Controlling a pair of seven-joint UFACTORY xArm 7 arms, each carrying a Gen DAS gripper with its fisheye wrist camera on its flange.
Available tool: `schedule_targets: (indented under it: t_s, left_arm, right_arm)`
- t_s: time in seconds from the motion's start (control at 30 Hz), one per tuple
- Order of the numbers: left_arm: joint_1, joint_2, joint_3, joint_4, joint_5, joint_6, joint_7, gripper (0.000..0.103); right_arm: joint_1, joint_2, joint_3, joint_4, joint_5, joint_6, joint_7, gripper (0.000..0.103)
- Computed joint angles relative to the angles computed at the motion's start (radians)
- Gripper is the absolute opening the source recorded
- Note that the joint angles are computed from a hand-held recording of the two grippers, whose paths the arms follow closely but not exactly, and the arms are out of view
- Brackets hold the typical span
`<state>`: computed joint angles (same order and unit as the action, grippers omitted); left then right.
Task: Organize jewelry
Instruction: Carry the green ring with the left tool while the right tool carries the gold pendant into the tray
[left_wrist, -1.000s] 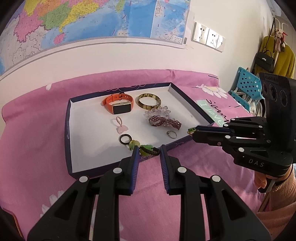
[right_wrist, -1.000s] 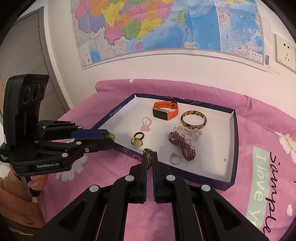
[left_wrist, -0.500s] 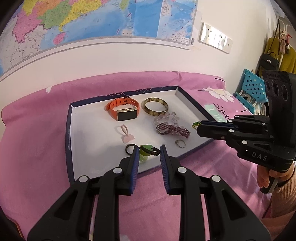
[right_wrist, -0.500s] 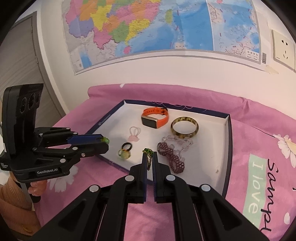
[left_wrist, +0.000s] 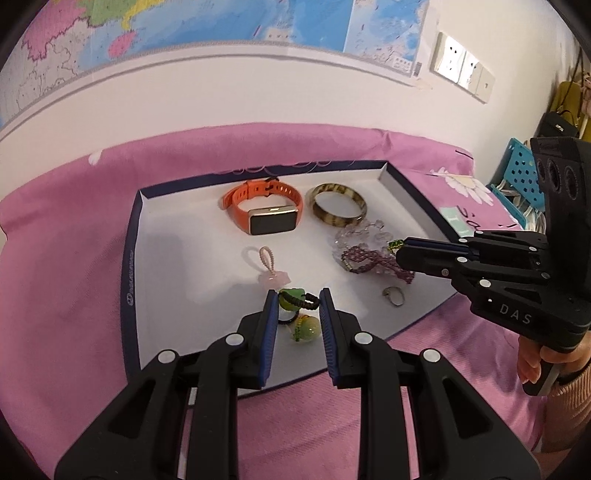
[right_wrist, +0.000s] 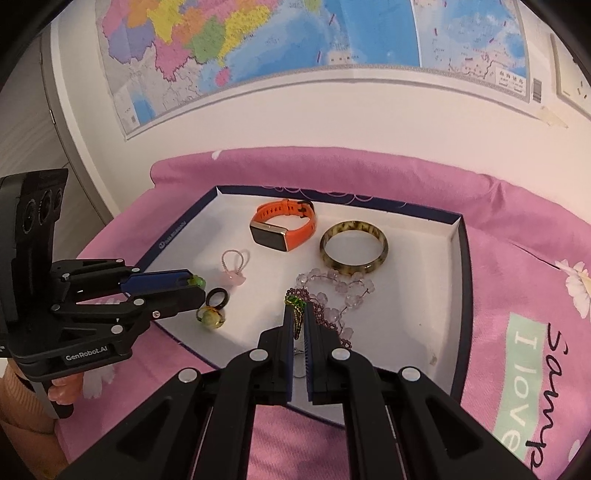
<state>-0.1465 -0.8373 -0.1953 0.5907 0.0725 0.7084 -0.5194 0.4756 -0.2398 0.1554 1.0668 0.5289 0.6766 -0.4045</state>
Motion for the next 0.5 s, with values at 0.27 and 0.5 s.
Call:
schedule_targets:
  t_s: [0.27,0.5]
  left_arm:
    - [0.005,0.035,0.019,-0.002,-0.012,-0.011,-0.003,0.023]
    - [0.006,0.035,0.018,-0.005,-0.013,-0.006,-0.006,0.023]
  right_arm:
    - [-0.002,0.014,0.006,0.000,-0.013,0.011,0.006,0.005]
    - [-0.003,0.014,0.008,-0.006,-0.017,0.006,0.017,0.008]
